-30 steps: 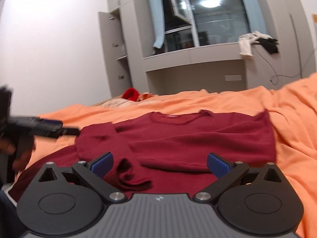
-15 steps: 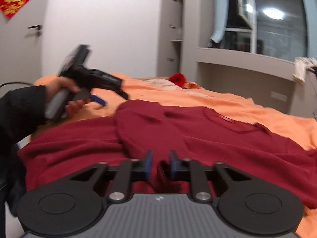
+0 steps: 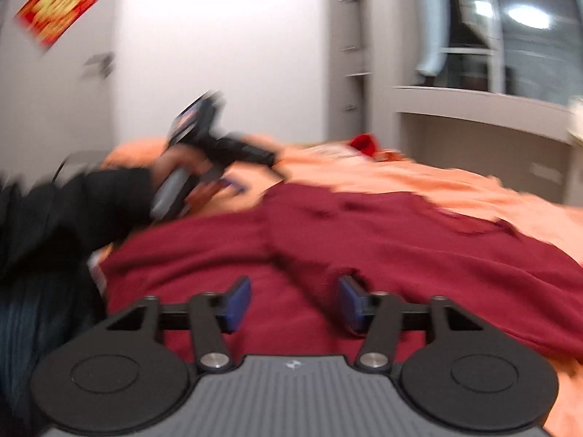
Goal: Fold small clothes
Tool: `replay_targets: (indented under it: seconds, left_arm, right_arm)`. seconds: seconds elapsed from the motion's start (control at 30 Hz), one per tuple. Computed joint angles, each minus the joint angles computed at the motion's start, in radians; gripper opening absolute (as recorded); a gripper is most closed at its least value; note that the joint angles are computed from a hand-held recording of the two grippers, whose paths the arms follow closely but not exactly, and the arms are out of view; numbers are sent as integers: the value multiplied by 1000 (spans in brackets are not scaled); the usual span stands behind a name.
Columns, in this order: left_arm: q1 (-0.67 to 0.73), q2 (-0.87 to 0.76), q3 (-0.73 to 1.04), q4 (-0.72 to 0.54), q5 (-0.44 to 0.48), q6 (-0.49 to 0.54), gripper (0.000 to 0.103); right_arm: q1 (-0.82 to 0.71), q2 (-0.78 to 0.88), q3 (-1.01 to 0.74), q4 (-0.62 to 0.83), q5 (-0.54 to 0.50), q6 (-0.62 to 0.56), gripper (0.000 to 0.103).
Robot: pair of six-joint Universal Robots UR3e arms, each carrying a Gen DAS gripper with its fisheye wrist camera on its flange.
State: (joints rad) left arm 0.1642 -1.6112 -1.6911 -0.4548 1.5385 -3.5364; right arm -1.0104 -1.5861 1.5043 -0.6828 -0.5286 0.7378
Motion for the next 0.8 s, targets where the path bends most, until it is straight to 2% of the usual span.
replay_targets:
  seconds: [0.07, 0.17, 0.2, 0.27, 0.33, 0.4, 0.43, 0.47, 0.5, 0.53, 0.57, 0.6, 0.63, 0.7, 0.8]
  left_arm:
    - [6, -15, 11, -2, -13, -7, 89]
    - [2, -27, 24, -8, -11, -11, 88]
    - [-2, -28, 25, -6, -7, -8, 87]
    - [-5, -30, 26, 0, -4, -3, 83]
    - [-2, -29, 21, 6, -10, -3, 76]
    - [8, -20, 7, 19, -29, -5, 68]
    - [16, -15, -3, 28, -45, -3, 62]
    - [23, -9, -15, 37, -59, -2, 58]
    - [28, -7, -19, 36, -74, 2, 48]
    - [35, -7, -19, 26, -96, 7, 33]
    - [41, -8, -18, 16, -117, 13, 22]
    - [43, -9, -20, 15, -131, 13, 7]
    - [32, -11, -22, 28, -110, 3, 6]
    - [6, -11, -26, 66, -63, -8, 6]
    - [-37, 2, -27, 139, -5, -15, 5]
  right_arm:
    - [12, -6, 50, -143, 60, 206, 72]
    - [54, 43, 87, -437, 102, 653, 72]
    - [67, 76, 70, -490, 109, 775, 72]
    - [90, 140, 19, -541, 113, 935, 68]
    - [102, 169, -25, -526, 100, 932, 67]
    - [113, 174, -57, -454, 83, 854, 66]
    - [118, 174, -70, -419, 69, 811, 64]
    - [122, 156, -54, -433, 45, 792, 57]
    - [132, 124, -11, -499, 23, 803, 52]
    - [141, 94, 33, -570, 11, 820, 37]
    - [143, 63, 78, -619, 4, 817, 27]
    - [143, 52, 91, -621, 7, 800, 22]
    - [145, 37, 109, -634, 17, 801, 13]
    - [126, 3, 144, -651, 57, 787, 8]
    - [94, -77, 244, -792, 154, 809, 6]
